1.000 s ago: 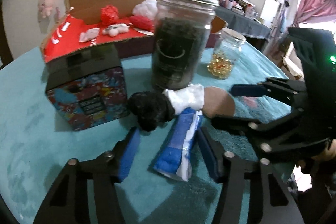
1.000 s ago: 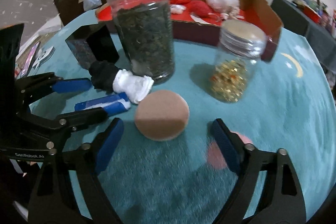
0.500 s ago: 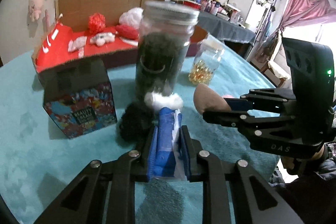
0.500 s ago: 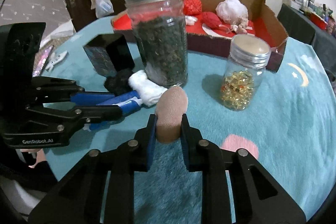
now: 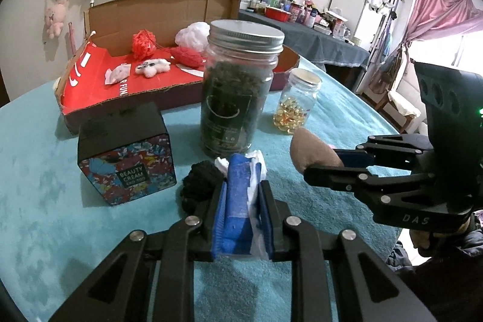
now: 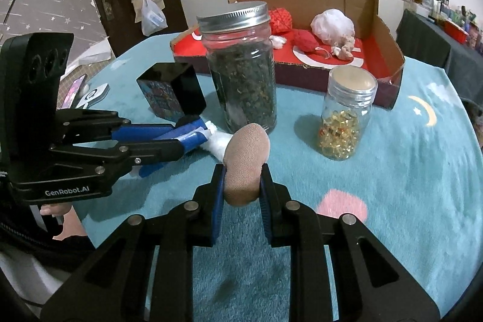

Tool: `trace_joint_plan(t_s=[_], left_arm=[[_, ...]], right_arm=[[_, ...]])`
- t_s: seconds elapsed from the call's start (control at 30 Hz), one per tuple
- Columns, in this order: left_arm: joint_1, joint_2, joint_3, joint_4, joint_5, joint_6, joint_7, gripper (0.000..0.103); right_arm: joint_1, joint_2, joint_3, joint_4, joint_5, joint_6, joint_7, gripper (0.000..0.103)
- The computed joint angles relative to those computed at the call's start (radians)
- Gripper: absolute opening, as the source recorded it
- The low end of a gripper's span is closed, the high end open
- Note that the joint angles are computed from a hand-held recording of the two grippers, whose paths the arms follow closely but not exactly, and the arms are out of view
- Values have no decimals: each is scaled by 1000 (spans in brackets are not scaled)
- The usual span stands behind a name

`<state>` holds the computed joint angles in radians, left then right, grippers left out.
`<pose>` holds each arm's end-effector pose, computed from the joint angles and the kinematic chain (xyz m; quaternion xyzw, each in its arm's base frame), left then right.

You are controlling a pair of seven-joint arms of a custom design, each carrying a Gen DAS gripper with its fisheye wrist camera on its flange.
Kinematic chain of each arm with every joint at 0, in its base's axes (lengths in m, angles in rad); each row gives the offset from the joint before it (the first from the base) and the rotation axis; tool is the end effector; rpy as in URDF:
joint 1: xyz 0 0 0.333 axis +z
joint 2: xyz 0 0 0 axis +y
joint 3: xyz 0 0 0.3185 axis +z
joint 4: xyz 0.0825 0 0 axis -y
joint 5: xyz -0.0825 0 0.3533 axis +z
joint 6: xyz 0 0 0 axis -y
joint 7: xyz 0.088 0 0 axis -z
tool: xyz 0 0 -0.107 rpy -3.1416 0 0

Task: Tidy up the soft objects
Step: 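Carry the blue tube and beige sponge with both tools into the red box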

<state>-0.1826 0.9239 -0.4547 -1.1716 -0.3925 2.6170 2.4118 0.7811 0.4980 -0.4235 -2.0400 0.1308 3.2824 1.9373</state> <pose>0.7013 -0.3421 0.3401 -0.2970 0.8693 -0.3938 0.0327 0.5844 0.2358 0.3362 -0.6447 0.6563 -0.2189 0.3252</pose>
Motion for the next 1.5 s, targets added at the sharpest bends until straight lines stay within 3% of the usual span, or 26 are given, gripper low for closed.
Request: trace_joint_plan(t_s=[0.53, 0.87, 1.17, 1.5], left_arm=[[59, -51, -11, -78, -37, 39, 0, 22], [81, -76, 21, -120, -23, 94, -59, 22], [71, -39, 77, -60, 51, 93, -166, 22], [43, 79, 116, 128, 150, 27, -231, 22]], right_arm=[[-17, -29, 16, -58, 31, 6, 13, 20], [-6, -41, -9, -83, 32, -9, 32, 20], [28, -44, -61, -103, 12, -26, 71, 20], [47, -43, -113, -114, -55, -66, 128, 20]])
